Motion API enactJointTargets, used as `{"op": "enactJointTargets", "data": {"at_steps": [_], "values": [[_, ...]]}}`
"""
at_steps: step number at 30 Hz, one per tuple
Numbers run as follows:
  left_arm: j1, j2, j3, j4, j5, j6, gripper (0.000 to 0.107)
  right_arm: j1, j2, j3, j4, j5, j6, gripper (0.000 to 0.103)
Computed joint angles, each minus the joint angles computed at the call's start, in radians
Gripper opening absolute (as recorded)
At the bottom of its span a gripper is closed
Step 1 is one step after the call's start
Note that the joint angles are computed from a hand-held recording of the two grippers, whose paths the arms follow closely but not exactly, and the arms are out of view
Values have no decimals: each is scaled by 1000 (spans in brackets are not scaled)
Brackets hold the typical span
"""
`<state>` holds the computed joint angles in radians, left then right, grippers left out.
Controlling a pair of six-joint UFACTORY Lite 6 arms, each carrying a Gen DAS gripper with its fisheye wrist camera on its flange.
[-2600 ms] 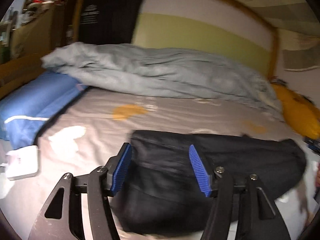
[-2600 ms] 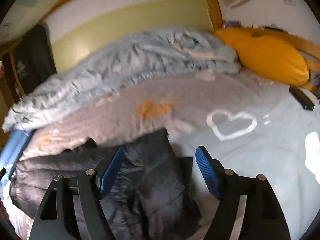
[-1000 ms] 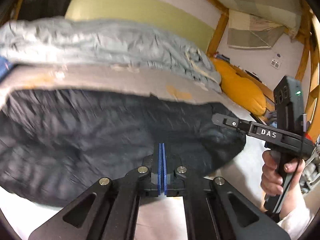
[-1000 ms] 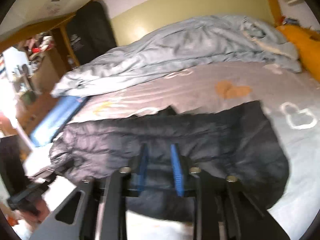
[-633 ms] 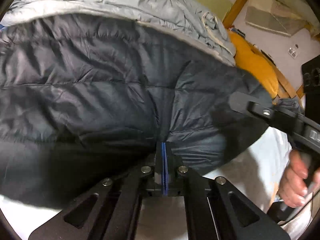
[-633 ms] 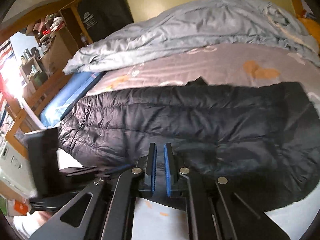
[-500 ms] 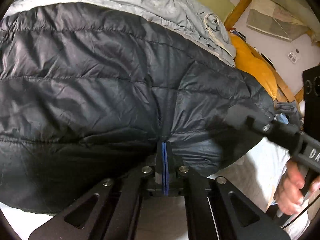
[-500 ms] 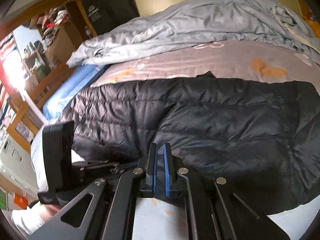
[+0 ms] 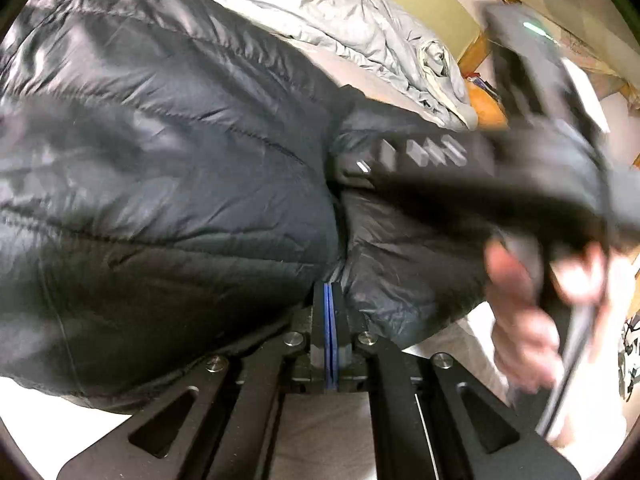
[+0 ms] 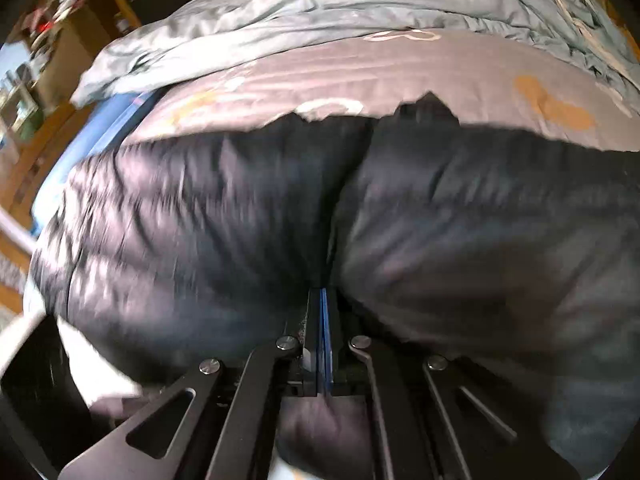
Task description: Fold large clothes
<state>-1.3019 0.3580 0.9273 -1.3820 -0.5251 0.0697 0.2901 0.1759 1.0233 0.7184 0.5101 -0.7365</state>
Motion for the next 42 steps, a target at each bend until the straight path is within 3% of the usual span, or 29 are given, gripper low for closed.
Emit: {"op": "enactJointTargets", "data": {"at_steps": [4, 10, 12, 15, 18, 22, 24, 25, 27, 28, 29, 31, 33, 37, 42], "values": [[-6, -7, -14, 9, -5, -11, 4, 0, 214, 237, -67, 62, 123, 3], [-10, 9, 16, -49, -7, 64, 4, 1, 387, 469, -143, 132, 223, 2], [-5, 9, 17, -33, 2, 47, 4, 4, 377, 457, -151, 118, 215, 2], [7, 15, 39, -63, 11, 99, 4, -22, 189, 237, -44, 30, 85, 2], [17, 23, 84, -150, 30, 225, 4, -117, -108, -50, 173, 25, -190, 3], [13, -21, 93, -231, 20, 332, 3, -375, -502, -324, 280, 191, -441, 3], [-21, -39, 126, -362, -63, 486, 3, -548, -604, -382, 290, 324, -505, 9], [-46, -37, 153, -422, -129, 559, 4, -629, -632, -401, 296, 386, -536, 18], [-96, -44, 191, -473, -258, 632, 7, -781, -672, -437, 309, 492, -586, 49], [-104, -71, 174, -461, -287, 624, 11, -857, -695, -464, 318, 502, -598, 76], [-121, -96, 167, -456, -323, 617, 15, -955, -715, -477, 313, 531, -621, 90], [-152, -139, 157, -455, -408, 604, 50, -1074, -750, -525, 353, 489, -619, 90], [-193, -171, 147, -453, -525, 589, 69, -1095, -678, -499, 342, 476, -577, 90], [-238, -213, 110, -449, -643, 578, 97, -1101, -453, -419, 305, 523, -475, 90], [-251, -291, 34, -480, -676, 582, 102, -1040, -272, -416, 376, 440, -452, 90]]}}
